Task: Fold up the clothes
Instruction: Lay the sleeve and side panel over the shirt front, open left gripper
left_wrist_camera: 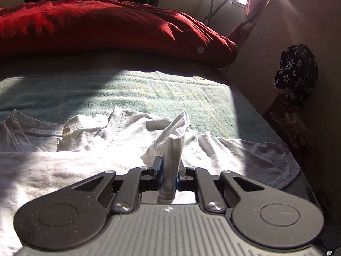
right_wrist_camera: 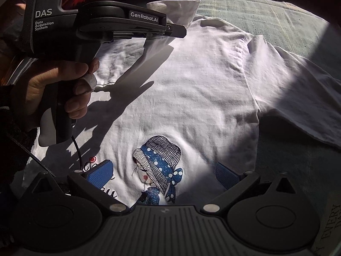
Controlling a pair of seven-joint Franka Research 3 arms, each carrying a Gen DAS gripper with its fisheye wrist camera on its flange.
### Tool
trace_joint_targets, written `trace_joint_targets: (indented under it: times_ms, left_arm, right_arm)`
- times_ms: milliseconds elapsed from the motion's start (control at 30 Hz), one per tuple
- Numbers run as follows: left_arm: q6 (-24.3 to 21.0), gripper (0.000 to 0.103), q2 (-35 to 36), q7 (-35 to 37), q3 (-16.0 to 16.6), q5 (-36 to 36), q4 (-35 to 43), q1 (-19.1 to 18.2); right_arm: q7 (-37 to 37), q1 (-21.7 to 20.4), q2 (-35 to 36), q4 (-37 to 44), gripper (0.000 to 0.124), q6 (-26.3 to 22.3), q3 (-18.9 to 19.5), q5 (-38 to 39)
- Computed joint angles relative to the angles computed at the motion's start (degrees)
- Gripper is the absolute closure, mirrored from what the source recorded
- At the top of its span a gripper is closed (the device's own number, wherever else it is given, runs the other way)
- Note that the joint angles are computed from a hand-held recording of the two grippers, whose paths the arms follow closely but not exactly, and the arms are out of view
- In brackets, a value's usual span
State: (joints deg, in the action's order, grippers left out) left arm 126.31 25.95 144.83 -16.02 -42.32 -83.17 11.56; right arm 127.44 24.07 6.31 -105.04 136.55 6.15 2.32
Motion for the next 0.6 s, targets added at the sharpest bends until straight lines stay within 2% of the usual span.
trace_joint_targets:
  times_ms: [200,300,367,500,600]
  left_arm:
    - [1.96,0.093,-0.78,2.81,-0.03,1.30,-2.30,-0.63]
    - [1.32,0.091,-0.35,2.09,0.28,2.35,-1.82,-0.91]
    - [0.43,0.081,-0.04,1.21,0.47,3.17,-1.27,-0.96]
    - [-0.10,0.077,-1.07,2.19,0.33,2.60,-2.00,-0.11]
    - [-0.78,0.069,-2.09,3.31,0.56,1.49,-2.36,0.70]
  right_arm:
    - [0.27,0.05,0.07,0.21,0.021,-0.24,-0.03,-0.11]
    - [0.30,0.06,0.01,-0.07,0.021,-0.35,-0.02,0.02]
    - [0.10,0.02,-0.10,-0.41,0.021,-0.22,-0.01,0.19]
    - [0.03,-0.04,-0.31,-0.90,0.021,0.27,0.01,0.35]
    - [-0.01,-0.10,-0.40,-1.18,0.021,0.51,0.03,0.54]
